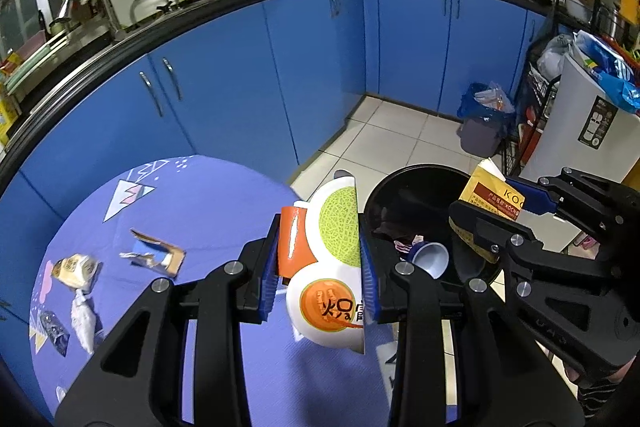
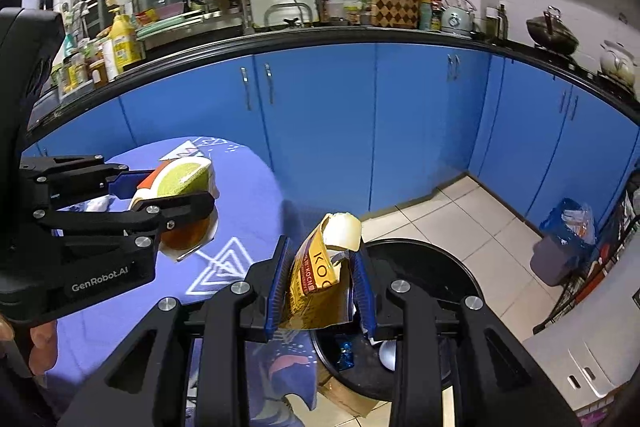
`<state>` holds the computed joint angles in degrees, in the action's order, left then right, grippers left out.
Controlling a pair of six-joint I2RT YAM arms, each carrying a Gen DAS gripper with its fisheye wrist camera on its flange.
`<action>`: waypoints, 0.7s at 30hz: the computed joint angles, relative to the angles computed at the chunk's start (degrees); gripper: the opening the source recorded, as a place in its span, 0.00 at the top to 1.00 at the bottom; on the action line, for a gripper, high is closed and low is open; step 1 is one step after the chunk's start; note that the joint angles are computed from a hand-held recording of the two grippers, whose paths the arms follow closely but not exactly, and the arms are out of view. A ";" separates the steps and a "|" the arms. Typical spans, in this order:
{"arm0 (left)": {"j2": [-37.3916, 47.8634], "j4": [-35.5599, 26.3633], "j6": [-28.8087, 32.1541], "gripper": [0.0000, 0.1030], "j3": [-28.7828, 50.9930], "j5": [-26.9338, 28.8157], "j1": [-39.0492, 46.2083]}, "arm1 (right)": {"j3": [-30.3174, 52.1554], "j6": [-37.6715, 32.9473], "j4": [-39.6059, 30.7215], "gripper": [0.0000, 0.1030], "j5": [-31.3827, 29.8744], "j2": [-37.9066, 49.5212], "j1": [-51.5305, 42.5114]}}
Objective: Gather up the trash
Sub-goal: 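Carry both items over the black bin and open both tools to drop them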
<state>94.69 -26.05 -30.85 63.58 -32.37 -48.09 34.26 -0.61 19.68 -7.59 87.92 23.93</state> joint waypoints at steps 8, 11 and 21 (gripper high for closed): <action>5.15 2.70 2.15 0.66 3.92 2.54 2.53 | 2.87 -1.06 1.77 0.71 0.77 3.95 -2.42; 6.42 3.48 3.28 0.66 5.10 2.69 3.45 | 3.81 -1.33 2.86 0.69 1.47 5.63 -2.76; 9.91 6.15 5.51 0.66 7.81 4.23 6.24 | 5.89 -1.20 6.44 0.58 4.80 11.12 -3.57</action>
